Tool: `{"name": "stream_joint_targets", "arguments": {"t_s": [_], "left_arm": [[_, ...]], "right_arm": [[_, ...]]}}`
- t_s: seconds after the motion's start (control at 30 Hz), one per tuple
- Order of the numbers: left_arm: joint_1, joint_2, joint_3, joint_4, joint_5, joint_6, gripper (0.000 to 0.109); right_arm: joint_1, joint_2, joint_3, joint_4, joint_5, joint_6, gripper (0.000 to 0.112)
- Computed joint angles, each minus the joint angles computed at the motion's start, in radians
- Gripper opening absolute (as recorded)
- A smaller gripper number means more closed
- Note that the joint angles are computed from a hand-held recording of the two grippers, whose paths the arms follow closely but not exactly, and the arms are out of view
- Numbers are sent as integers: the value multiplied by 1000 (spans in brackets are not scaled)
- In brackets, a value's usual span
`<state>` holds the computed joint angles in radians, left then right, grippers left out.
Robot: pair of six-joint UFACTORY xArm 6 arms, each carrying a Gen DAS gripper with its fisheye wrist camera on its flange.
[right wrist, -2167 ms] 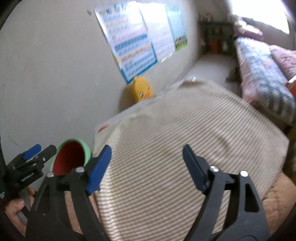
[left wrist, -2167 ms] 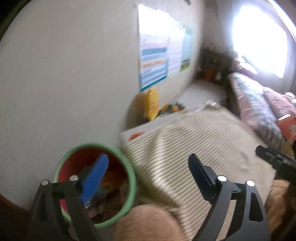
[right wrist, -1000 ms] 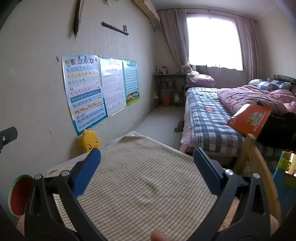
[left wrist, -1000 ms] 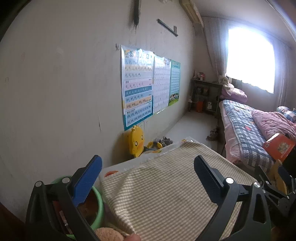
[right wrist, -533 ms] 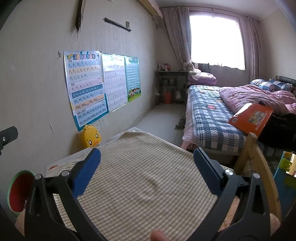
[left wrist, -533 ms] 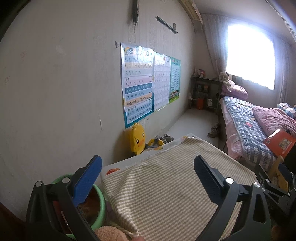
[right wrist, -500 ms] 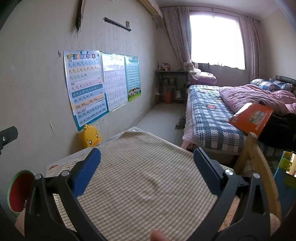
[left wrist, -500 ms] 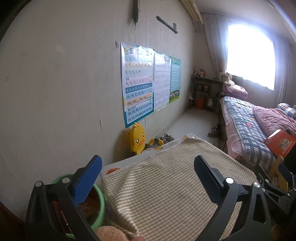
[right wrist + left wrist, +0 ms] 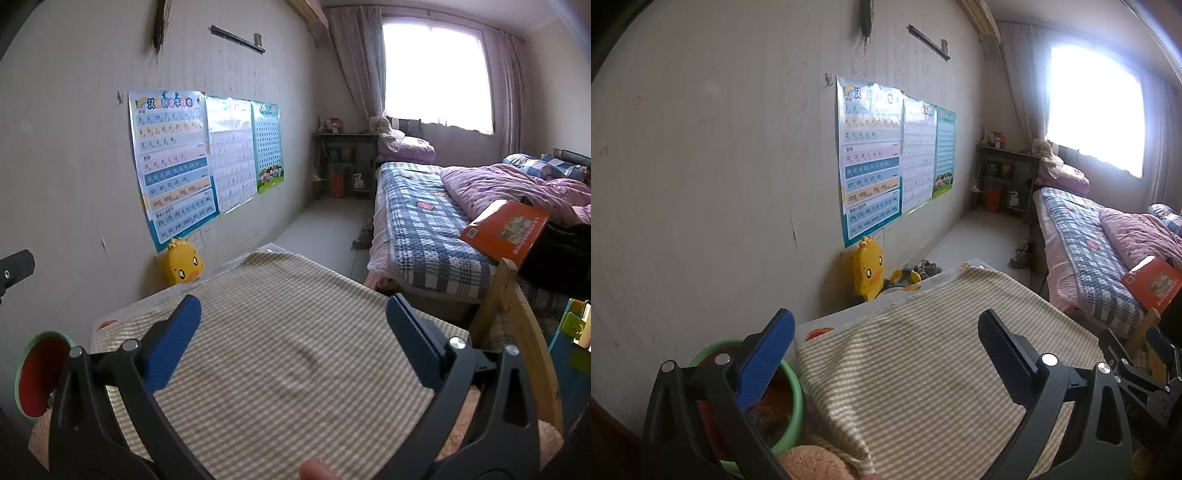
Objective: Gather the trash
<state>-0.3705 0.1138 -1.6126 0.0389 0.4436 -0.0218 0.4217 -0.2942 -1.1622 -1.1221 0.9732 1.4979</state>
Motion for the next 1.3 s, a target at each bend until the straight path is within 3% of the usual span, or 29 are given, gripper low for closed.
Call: {"name": "stream_joint_targets", "arguments": {"t_s": [1.3], "left_arm": [[4,11,-5,20,27,-7,95]], "right_arm": [[-13,18,-1,58,-16,-29,99]]}}
